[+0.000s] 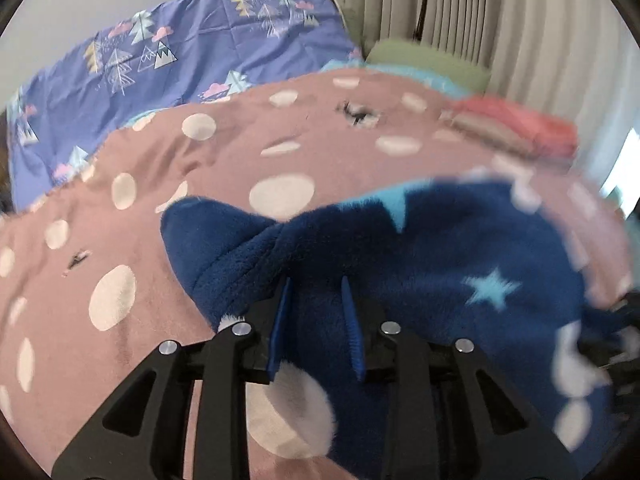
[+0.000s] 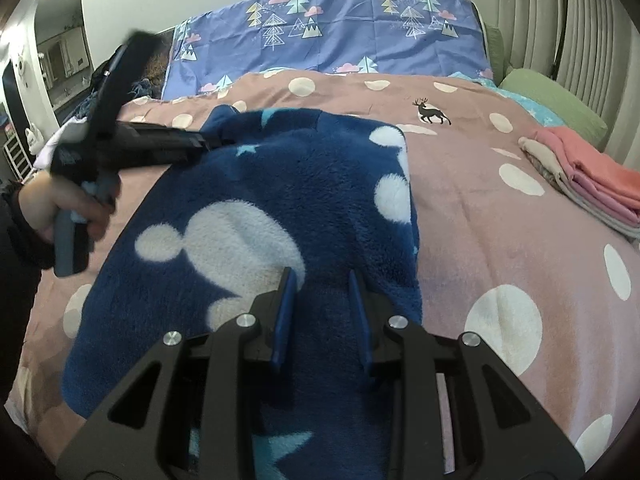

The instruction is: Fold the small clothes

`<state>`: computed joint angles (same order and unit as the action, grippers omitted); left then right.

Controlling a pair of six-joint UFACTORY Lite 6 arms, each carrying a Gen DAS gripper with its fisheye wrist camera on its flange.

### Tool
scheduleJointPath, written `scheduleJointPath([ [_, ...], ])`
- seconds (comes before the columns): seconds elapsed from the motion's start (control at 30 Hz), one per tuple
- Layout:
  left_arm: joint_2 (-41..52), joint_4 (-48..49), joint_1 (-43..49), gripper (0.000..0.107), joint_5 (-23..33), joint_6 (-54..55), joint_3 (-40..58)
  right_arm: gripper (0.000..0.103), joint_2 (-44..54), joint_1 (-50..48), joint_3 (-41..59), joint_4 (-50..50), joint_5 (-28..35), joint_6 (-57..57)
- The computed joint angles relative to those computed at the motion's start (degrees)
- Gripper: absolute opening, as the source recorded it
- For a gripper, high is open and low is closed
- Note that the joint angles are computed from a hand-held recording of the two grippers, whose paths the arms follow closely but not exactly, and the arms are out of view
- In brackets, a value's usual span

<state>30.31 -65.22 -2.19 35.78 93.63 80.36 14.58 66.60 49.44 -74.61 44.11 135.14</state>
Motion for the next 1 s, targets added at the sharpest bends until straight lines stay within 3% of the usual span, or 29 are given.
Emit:
scheduleJointPath([
  [0.03, 0.68, -1.02, 2.07, 0.032, 3.48, -2.13, 2.48, 0.028, -0.23, 0.06, -0.39, -0.39, -0.04, 0.62],
  [0.13, 5.10, -2.31, 4.30, 0.033, 5.85, -5.95, 9.18, 0.028, -0.02, -0.32, -0.38, -1.07, -0.06, 1.32],
  [0.17, 9.42, 1.09, 3.20, 0.033, 5.80, -9.96, 13.64, 0.028, 0.28, -0.38, -0.02, -0.89, 0.05, 1.04],
  [0.23, 15.44, 5.95, 0.29, 0.036, 0.55, -10.81, 17.42, 0.028, 0.50, -0.48, 0.07, -1.34, 0.03, 1.39],
  [0.33, 18.92, 2.01, 0.16, 0.036, 0.63, -10.37, 18.73, 0.028, 0.91, -1.05, -0.12, -2.88, -0.24, 3.12],
  [0.43, 12.04, 5.21, -1.67, 0.035, -5.08, -10.54, 12.65, 0.028, -0.12, -1.36, -1.08, -3.40, -1.38, 3.41],
  [0.5, 5.06, 6.99, -1.06, 0.035, -5.09, -11.59, 7.16, 0.028, -0.89, -1.26, -1.75, -3.50, -1.74, 2.83],
  [0.63, -9.72, -0.65, 4.25, 0.038, 8.92, 0.55, -6.93, 0.028, -3.44, -1.73, -3.82, -5.17, -3.32, 4.41],
  [0.73, -19.25, -1.07, 4.71, 0.043, 12.91, 9.91, -19.74, 0.031, -9.84, -1.73, -6.39, -5.37, -3.88, 3.55],
  [0.8, -22.84, -3.62, 0.20, 0.052, 6.55, 14.75, -27.98, 0.036, -12.98, -1.29, -6.03, -4.56, 0.15, 1.30],
  [0.87, -24.99, -11.25, -3.79, 0.052, 0.13, 21.59, -33.14, 0.037, -13.70, -2.31, -3.29, -4.67, 3.22, -2.94],
  [1.0, -19.65, -6.65, -3.56, 0.053, 3.29, 13.91, -27.05, 0.029, -8.92, -10.83, 5.36, -7.33, -3.02, -12.36],
])
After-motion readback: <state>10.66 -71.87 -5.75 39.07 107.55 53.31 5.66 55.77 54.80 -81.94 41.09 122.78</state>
